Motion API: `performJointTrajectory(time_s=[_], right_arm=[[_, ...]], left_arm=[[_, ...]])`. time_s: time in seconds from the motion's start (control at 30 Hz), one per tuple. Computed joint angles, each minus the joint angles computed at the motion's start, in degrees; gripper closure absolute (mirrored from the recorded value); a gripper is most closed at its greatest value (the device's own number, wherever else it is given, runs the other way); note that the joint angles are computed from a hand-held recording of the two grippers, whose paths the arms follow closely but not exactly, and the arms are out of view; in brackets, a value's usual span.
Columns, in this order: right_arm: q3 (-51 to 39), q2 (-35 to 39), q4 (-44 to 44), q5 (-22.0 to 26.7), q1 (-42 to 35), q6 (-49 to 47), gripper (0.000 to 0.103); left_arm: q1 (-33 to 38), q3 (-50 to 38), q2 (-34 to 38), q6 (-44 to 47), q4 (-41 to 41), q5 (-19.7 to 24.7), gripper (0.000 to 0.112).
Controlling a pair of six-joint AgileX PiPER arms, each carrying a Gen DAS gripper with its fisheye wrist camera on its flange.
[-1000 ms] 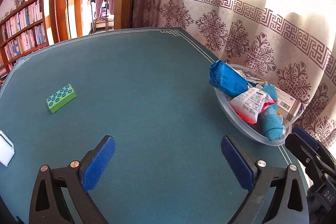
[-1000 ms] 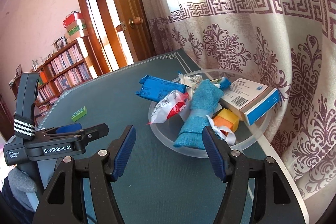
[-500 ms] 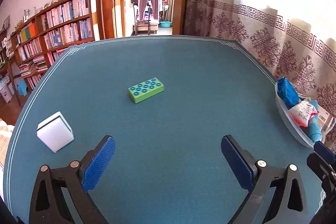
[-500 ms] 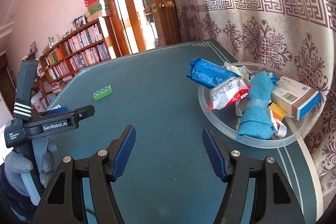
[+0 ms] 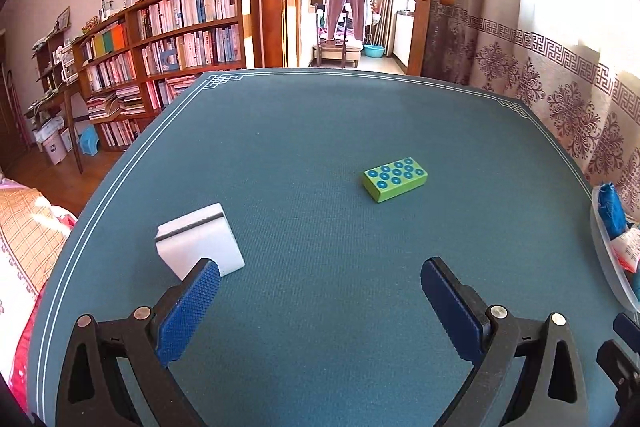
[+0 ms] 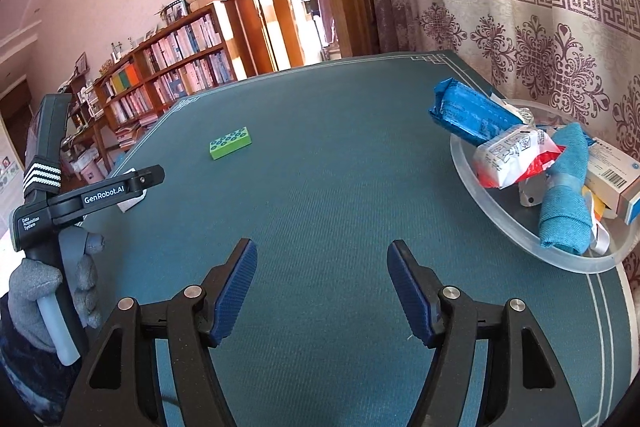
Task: Organize objects
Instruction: 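Open both grippers and move them back toward the remaining items, then grasp the white sponge eraser with the left gripper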
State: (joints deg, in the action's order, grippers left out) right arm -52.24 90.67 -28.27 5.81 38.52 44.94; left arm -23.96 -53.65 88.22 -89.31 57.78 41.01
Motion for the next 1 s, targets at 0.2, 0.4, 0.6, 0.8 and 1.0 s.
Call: performJointTrajectory(time_s=[0.2, 0.4, 0.6, 0.8, 1.0], right_arm=[[-2.9, 3.2, 13.7, 1.1, 1.3, -13.5, 0.031], [-5.0, 5.6, 20.7, 1.6, 2.3, -21.0, 0.031], [-6.6, 7.2, 27.0, 1.9, 2.6, -27.7, 0.031], [-8.3, 8.8, 32.1, 2.9, 2.7, -33.3, 0.031], [-11.3, 10.7, 31.2, 4.9, 4.0, -34.4, 0.031]], left_arm=[[3.5, 2.0, -1.3, -2.8, 0.5, -0.1, 0.010], [4.6, 4.3, -1.5, -11.6, 4.9, 6.9, 0.010], [10.1, 6.7, -2.6, -12.0, 2.8, 1.6, 0.010], [12.5, 6.6, -1.2, -11.3, 1.7, -2.2, 0.010], [12.7, 7.2, -0.5, -13.0, 4.9, -3.7, 0.022]])
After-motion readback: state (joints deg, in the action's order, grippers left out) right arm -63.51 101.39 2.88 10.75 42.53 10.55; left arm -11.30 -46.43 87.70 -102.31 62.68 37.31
